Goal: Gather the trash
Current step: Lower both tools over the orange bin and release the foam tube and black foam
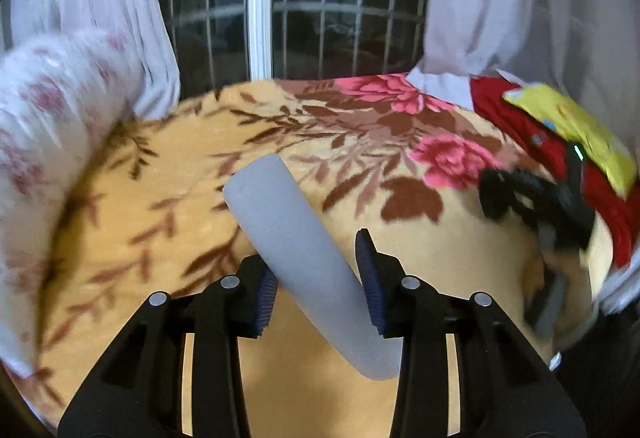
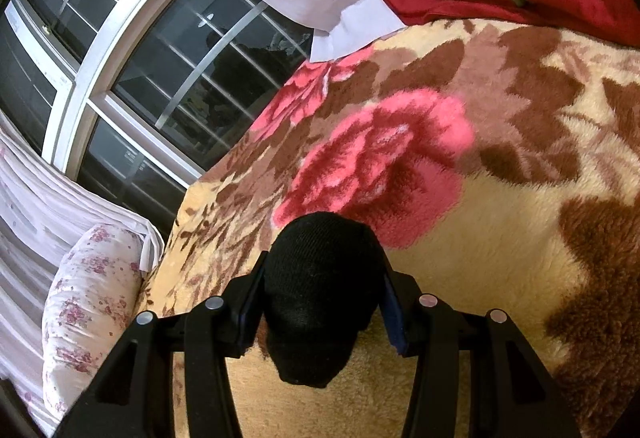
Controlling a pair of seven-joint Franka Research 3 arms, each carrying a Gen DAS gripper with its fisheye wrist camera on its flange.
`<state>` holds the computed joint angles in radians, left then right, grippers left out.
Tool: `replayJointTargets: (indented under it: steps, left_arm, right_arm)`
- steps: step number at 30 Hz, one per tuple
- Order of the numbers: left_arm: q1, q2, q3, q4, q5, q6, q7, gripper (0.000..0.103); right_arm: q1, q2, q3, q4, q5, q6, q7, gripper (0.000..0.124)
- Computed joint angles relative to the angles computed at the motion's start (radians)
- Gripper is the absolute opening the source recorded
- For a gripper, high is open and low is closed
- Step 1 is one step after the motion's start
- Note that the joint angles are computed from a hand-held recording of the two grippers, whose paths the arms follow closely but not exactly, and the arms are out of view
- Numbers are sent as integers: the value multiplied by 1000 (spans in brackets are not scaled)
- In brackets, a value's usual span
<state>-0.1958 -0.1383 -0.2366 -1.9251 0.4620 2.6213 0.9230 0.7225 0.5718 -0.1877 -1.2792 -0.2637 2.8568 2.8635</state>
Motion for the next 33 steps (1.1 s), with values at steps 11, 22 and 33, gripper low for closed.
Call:
replayJointTargets:
  steps: [11, 22, 33]
  left_arm:
    - [-37, -367, -37, -413, -11, -13, -67, 36]
    - [-111, -464, -30, -547, -117, -39, -46, 36]
    - [-192, -497, -4, -650, -247, -101, 8, 36]
  right_arm:
    - [50, -124, 17, -110, -48, 1, -81, 49]
    - [96, -427, 225, -455, -255, -31, -146, 49]
    - [102, -390, 427, -527, -125, -213, -335, 49]
